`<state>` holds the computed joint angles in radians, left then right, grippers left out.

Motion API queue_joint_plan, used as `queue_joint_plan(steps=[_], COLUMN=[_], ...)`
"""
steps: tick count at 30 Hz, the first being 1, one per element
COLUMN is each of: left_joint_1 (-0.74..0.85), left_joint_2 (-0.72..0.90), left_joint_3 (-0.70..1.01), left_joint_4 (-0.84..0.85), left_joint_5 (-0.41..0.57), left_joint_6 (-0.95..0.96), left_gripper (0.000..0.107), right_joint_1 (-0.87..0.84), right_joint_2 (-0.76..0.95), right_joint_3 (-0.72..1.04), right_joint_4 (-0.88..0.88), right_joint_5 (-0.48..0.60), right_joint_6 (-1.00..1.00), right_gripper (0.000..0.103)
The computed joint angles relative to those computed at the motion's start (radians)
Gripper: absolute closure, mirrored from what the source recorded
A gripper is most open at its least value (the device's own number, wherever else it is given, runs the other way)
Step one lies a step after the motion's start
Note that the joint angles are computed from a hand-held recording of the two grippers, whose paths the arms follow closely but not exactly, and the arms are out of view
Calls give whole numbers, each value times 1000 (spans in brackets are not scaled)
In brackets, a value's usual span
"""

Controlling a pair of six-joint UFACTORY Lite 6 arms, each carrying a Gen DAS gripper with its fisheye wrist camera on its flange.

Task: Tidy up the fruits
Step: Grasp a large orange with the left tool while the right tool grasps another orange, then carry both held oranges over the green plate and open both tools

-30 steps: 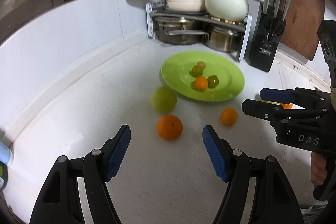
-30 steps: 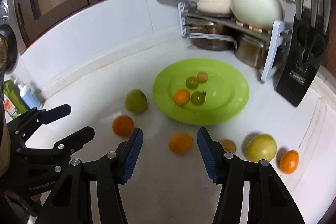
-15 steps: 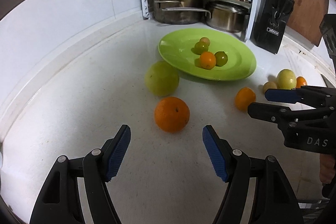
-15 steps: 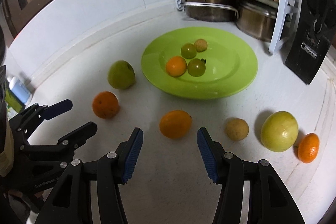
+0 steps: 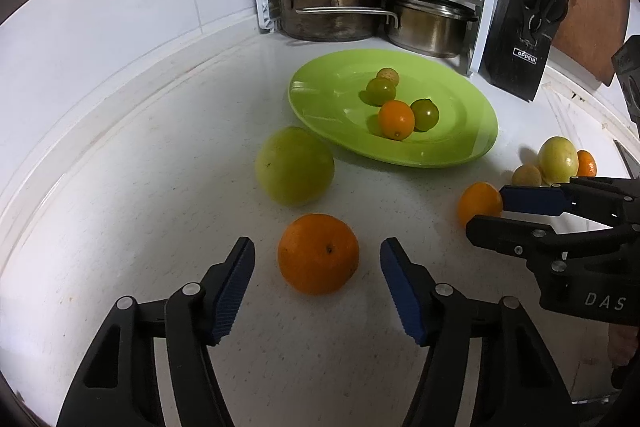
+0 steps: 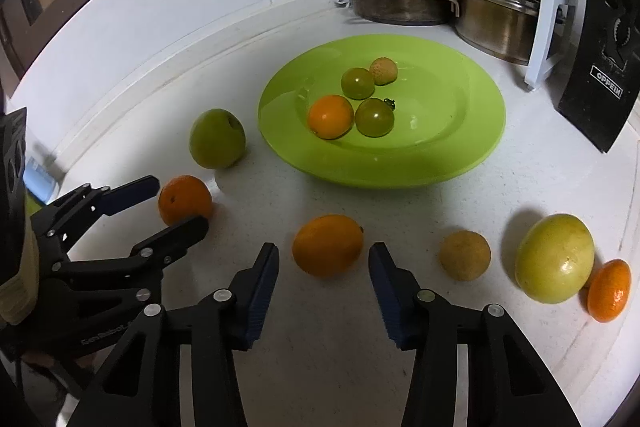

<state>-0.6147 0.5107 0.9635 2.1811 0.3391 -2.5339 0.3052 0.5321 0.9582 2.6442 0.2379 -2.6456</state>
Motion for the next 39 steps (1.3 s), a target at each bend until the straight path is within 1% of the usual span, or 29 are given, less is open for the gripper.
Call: queue_joint_plan(steps=[2,3,5,8,14,16,23,34,39], left_joint_1=[3,4,9,9,6,3,-19,-89,-129], left_joint_2=[14,21,21,29,32,27,-23,-151,-186], left_joint_3=[16,24,25,32,36,32,-4,-75,-79], left_joint_4=[-6,-20,3,-4,-20,-15,-36,-161,-240], left_joint_5=[-7,-9,-17,-14,-13,-13,0,41,74], left_joint_6=[9,21,-2,4,12,3,2,82,147], left_gripper=[49,50,59,64,65,65,65,65,65], right_joint_1=[-6,-6,-6,-7,-1,-4,-8,-8,-17], right_joint_2=[10,17,27,39,43,39,-7,-174,-266], right_joint_3=[13,20,31,47,55,52,14,-110,-176], right_joint_4=[-63,-72,-89,-113,-88,-118,-100,-51,-43], right_joint_5=[0,-1,-7,-10,-14,-11,1,27,39], right_joint_6=[60,67,81,100,71,100,73,18,1], right_gripper=[59,60,61,64,65,65,65,65,65])
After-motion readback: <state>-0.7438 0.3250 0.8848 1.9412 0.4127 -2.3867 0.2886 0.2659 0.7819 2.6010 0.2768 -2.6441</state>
